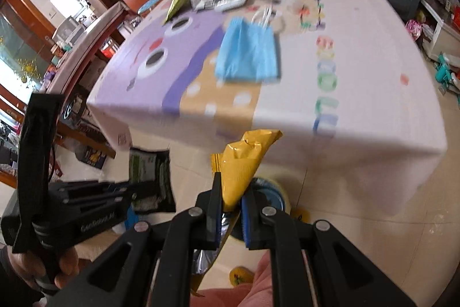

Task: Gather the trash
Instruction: 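Carry the green packet and yellow bag in both tools over the bin, then open both tools to drop the packet and yellow bag into the bin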

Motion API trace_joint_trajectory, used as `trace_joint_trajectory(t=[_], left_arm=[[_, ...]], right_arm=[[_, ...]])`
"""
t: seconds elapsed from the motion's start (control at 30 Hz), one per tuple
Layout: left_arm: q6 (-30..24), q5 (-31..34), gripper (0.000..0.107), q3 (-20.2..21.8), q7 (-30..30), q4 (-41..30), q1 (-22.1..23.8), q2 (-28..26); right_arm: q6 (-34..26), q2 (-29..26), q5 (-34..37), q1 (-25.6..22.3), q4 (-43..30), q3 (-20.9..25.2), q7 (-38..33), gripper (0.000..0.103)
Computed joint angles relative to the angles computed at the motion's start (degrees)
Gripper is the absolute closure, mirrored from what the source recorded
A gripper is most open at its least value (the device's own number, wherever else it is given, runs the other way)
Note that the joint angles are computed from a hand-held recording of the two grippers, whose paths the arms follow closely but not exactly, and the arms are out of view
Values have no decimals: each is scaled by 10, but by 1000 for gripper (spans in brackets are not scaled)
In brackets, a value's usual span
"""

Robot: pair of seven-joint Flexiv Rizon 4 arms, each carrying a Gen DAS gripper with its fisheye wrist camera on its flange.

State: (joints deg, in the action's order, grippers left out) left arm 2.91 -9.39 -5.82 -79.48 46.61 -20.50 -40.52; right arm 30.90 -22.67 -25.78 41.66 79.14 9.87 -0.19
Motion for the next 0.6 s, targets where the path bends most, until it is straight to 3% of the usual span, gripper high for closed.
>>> trace_joint_trajectory(t=[0.17,0.33,0.5,0.6], left_arm=[[76,-8,98,-2,16,120,9,37],[154,-10,98,-3,17,208,12,38],[272,16,80,0,29,279,3,12],[330,31,65,5,33,299,-2,-14]], right_arm=[[56,-20,22,1,32,8,13,92],[135,-55,37,-6,76,6,12,89],[246,-111,36,-13,120,-11,-2,86],[293,-153,47,-20,129,-15,-17,74]])
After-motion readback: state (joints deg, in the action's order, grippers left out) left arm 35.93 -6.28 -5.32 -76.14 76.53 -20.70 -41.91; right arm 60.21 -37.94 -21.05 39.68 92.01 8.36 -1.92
